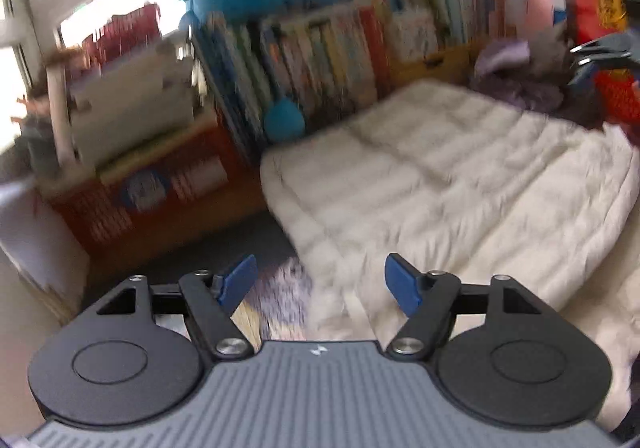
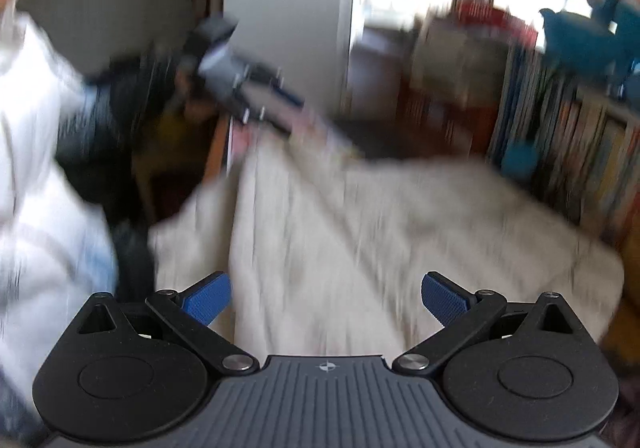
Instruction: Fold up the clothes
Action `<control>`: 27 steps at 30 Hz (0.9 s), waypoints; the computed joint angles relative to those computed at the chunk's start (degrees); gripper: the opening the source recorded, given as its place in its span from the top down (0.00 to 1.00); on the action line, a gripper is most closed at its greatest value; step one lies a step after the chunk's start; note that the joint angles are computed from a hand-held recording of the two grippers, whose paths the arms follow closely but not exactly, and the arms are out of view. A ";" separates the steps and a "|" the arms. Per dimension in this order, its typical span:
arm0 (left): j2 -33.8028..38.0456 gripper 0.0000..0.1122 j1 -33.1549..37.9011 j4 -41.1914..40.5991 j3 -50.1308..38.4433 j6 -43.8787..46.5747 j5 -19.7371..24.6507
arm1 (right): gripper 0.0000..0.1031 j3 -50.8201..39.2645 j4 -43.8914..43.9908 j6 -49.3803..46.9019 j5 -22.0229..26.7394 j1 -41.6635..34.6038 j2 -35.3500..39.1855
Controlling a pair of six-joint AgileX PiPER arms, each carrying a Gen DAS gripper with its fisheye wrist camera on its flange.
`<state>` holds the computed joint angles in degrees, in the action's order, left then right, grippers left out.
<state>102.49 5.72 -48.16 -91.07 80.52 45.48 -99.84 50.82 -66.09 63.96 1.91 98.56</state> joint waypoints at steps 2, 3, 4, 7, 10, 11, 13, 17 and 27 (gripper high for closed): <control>-1.48 0.33 -0.21 -3.36 1.13 2.18 0.35 | 0.00 -0.58 -2.34 3.61 -5.52 5.51 1.25; -1.33 0.34 -0.17 -4.91 0.60 2.14 2.59 | 0.00 -0.89 -3.57 4.91 -7.87 8.56 2.42; -0.97 0.33 -0.18 -6.31 -0.09 2.09 5.22 | 0.00 -2.39 -4.35 5.67 -8.48 10.88 4.64; 1.53 0.33 -2.52 -5.54 -2.21 2.53 11.54 | 0.00 -9.91 -6.81 7.70 -6.44 15.93 12.78; 5.07 0.33 -6.22 -2.87 -3.71 3.64 14.46 | 0.00 -19.06 -11.30 9.66 0.43 18.81 20.04; 6.67 0.33 -7.13 -1.42 -4.86 3.25 15.58 | 0.00 -21.35 -12.86 10.33 2.48 19.23 21.74; 9.97 0.33 -9.02 1.84 -7.36 2.15 17.30 | 0.00 -21.66 -14.98 10.81 4.22 18.92 22.13; 16.71 0.30 -8.60 4.58 -14.14 -1.93 20.06 | 0.00 -10.72 -16.68 6.52 1.21 16.47 15.32; 16.20 0.29 -1.52 4.81 -14.34 -0.56 23.19 | 0.00 9.76 -17.69 1.84 -3.92 7.00 1.51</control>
